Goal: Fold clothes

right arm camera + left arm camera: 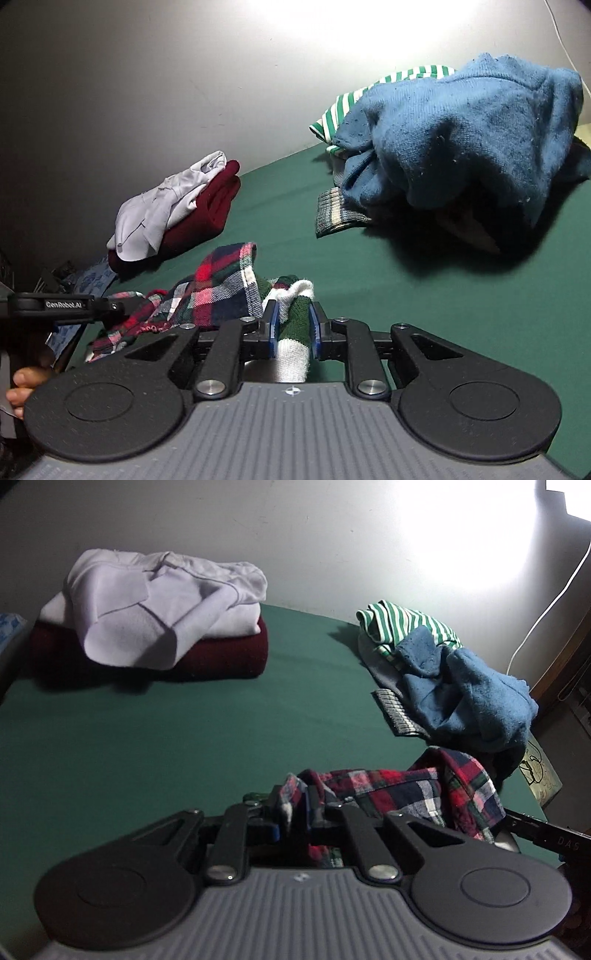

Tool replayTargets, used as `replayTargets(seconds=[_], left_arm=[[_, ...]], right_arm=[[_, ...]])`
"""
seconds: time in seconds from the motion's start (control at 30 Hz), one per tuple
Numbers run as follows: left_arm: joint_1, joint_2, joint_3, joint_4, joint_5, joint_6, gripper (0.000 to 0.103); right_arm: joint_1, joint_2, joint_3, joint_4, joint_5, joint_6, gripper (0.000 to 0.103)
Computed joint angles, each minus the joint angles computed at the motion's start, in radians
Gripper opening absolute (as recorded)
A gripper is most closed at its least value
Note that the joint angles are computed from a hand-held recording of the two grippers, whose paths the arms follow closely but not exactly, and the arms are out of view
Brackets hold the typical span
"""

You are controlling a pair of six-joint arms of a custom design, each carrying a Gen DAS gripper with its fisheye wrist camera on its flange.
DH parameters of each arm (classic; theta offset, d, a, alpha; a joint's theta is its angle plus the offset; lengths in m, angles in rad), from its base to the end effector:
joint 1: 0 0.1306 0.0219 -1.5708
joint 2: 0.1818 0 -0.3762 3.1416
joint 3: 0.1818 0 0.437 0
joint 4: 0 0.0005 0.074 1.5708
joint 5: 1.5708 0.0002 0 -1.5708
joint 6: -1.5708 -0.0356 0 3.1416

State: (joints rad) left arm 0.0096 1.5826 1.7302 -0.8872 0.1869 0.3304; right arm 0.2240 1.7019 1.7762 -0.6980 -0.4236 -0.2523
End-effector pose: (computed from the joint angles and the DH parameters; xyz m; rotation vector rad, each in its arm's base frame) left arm 0.6069 -0.0013 0.4904 -0.2982 2.3053 -0.3786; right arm 0.6402 0.1603 0.4586 -0.2124 2.2155 0.7297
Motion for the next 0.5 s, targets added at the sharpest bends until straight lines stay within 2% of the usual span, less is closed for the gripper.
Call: replayTargets(seconds=[0.07, 0.13, 0.2, 0.27, 0.3, 0.43, 0.5], left_arm=[[0.004, 0.003, 0.008, 0.003, 0.025, 0.022, 0.002], [0.005, 0.006, 0.015, 0.011, 0.041, 0.037, 0.002], [-0.001, 0.011, 0.025, 0.016, 0.040, 0.043, 0.002], [-0.006, 0.006, 0.026, 0.035, 0.046, 0.050, 0.002], [-0.005, 0.001, 0.026, 0.053, 0.062, 0.053, 0.002], [-0.010, -0.003, 0.046, 0.096, 0.098, 0.049, 0.002], [-0.012, 0.019, 0.065, 0.078, 0.091, 0.037, 0.002]], right_arm=[[-0.009, -0.003, 0.007, -0.008, -0.030, -0.008, 0.032], [-0.013, -0.001, 0.016, -0.016, -0.057, -0.003, 0.046], [-0.003, 0.016, 0.046, -0.066, -0.042, 0.051, 0.050], [0.006, 0.028, 0.065, -0.096, -0.025, 0.089, 0.045], [0.009, 0.023, 0.057, -0.080, -0.015, 0.086, 0.025], [0.003, -0.031, -0.019, 0.070, -0.055, 0.013, 0.021], [0.001, -0.043, -0.042, 0.132, -0.073, -0.038, 0.021]])
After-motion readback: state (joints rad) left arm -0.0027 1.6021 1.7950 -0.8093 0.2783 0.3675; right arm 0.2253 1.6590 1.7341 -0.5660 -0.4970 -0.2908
